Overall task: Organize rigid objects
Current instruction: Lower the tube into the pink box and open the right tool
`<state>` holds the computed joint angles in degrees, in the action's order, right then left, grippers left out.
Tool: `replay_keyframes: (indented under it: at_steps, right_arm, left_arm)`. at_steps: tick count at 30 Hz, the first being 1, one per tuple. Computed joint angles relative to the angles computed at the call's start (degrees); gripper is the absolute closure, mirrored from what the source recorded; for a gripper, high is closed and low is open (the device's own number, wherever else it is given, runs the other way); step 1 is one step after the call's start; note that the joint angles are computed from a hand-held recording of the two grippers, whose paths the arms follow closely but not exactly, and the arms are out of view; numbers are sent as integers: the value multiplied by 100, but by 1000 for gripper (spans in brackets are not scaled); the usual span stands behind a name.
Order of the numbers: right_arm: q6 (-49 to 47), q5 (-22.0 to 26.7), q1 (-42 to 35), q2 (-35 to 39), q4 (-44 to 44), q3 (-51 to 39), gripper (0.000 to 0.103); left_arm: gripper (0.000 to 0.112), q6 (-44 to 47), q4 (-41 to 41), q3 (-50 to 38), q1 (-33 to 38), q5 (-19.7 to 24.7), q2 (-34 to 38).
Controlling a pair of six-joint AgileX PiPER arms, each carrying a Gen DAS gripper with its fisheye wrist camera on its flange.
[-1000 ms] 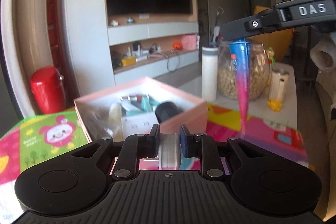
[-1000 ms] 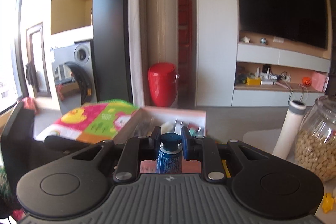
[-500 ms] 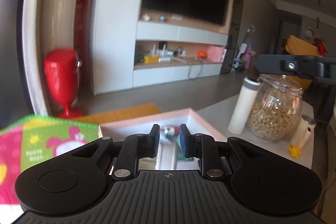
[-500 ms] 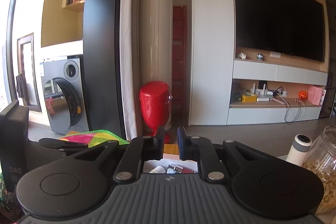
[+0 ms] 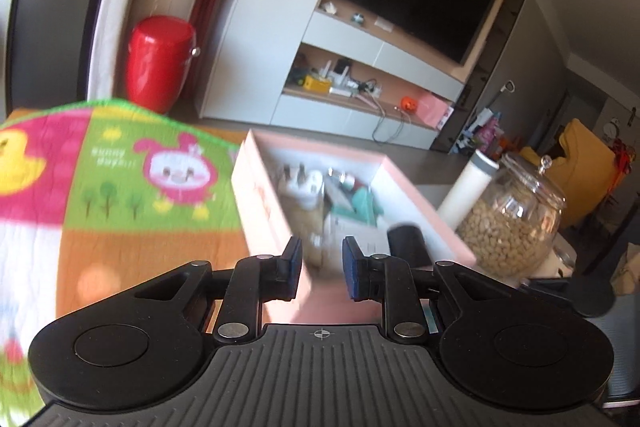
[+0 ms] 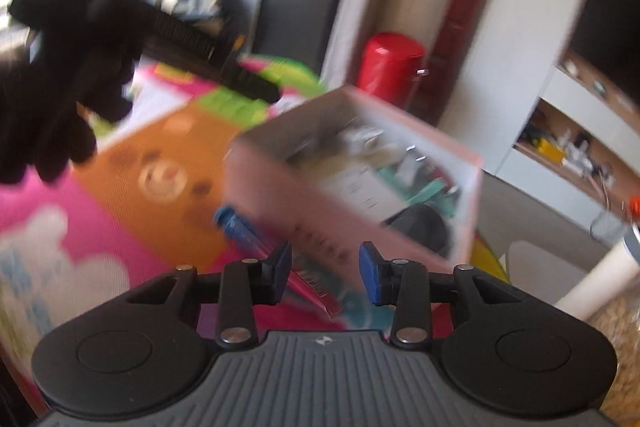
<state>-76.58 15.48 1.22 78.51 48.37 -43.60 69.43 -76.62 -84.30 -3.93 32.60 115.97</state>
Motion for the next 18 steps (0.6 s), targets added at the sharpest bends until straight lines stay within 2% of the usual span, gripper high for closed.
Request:
replay_keyframes:
  at_steps: [2,4,5,7,10,12,14,15,17,18]
  right_arm:
    - [1,-377,391,123,-214,148,66]
    - [-162,-341,511,314,-52,40,65]
    - [-363,-166,448,445,218,-98,63]
    - [-417,438,144,747,474,-419,48]
    - [86,1343,-259,1294,496,-951,43]
    - [329,1409,-289,1410,582,-989,39]
    - [519,1470,-199,1299,494,-898,39]
    - [595,1760,-229,1275,432,-930,39]
    - [708,2243,-217,1261,378,-1018,47]
    - [696,2247,-87,1265,439,-1027,52]
  left_arm:
    - [88,55,-52,380,80,52,-140]
    - [88,-14,74,516,198,275,-132]
    - [88,-29,128,553,247,350,-115]
    - [88,68,69,706,304,338,-124]
    - [88,30,80,824,402,358,-103]
    - [88,120,46,957,470,379,-155]
    - [88,191,16,1042,536,405,-193]
    - [88,209,-5,1067,562,413,-197]
    - [88,207,-43,1113,594,391,-239]
    - [88,220,-79,1137,607,358,-270]
